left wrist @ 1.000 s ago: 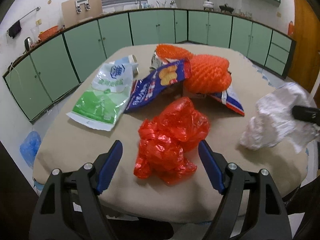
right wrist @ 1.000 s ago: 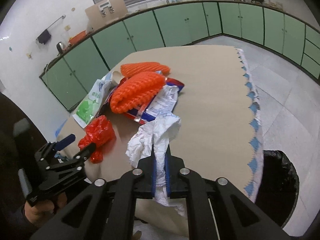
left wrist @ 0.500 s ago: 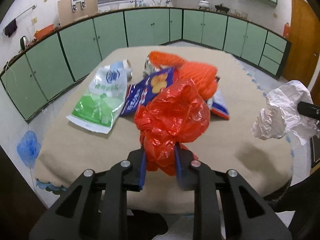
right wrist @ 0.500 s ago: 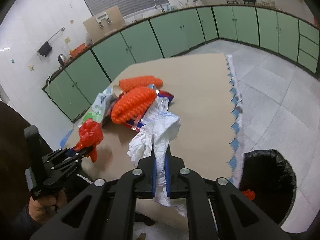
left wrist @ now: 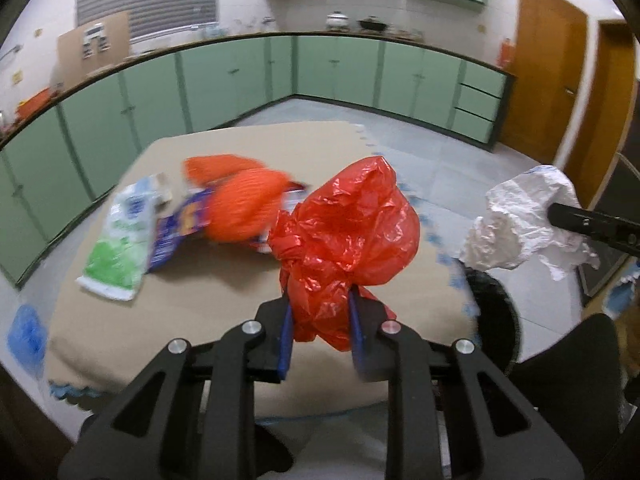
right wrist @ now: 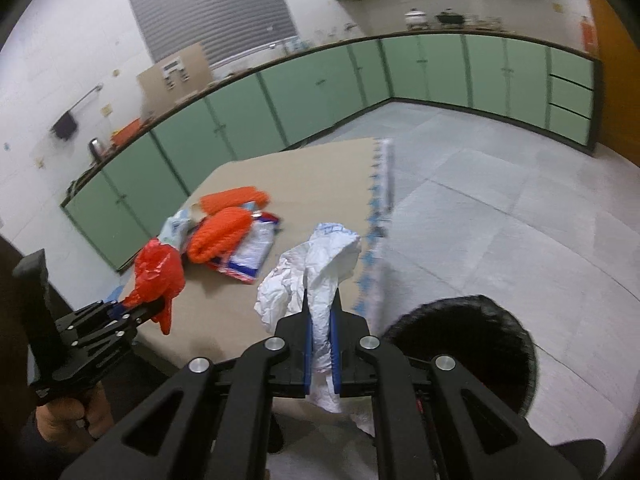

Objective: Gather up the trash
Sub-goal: 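Drop the red bag from the left tool and tissue from the right tool into the bin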

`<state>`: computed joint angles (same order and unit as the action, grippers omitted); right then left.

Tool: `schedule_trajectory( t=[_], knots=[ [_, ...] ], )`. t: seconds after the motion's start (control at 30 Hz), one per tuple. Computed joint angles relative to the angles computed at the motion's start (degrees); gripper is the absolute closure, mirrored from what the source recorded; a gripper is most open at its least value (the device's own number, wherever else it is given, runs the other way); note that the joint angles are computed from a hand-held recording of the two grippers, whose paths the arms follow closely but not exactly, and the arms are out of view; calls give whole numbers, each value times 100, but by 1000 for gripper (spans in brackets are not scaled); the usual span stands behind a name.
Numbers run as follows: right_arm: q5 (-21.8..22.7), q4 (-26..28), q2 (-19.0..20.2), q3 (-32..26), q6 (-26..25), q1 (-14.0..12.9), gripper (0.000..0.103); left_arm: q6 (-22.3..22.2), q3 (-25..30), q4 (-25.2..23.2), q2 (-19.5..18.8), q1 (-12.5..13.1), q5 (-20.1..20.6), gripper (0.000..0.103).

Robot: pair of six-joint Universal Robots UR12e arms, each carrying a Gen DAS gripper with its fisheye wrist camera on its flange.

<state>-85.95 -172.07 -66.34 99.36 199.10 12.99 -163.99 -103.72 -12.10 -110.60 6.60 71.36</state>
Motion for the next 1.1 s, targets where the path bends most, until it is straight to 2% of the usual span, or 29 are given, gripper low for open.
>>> schedule_trajectory(
  t=[0.27, 0.5, 0.63, 0.87, 0.93, 1.0, 1.1],
  knots=[
    [-440, -52, -286, 671, 638, -399, 96, 537, 268, -277, -179, -471, -525, 82],
    [-458, 17, -254, 944, 909, -673, 96, 865, 603, -569, -498, -903, -740, 82],
    [-322, 75, -76, 949, 1062, -827, 96, 1086, 729, -744, -707, -1097, -637, 82],
    [-130, 283, 234, 834, 1149, -986, 95, 1182, 1021, -1116, -1117, -1356, -212, 79],
    [-152, 415, 300, 778, 1120, -993, 89, 1174, 1107, -1184, -1226, -1386, -105, 78],
    [-88, 548, 349, 748, 1189, -1035, 86, 1177, 1239, -1316, -1350, -1427, -12, 72],
    [-70, 571, 359, 746, 1283, -1058, 71, 1166, 1360, -1354, -1456, -1478, 113, 63]
  ],
)
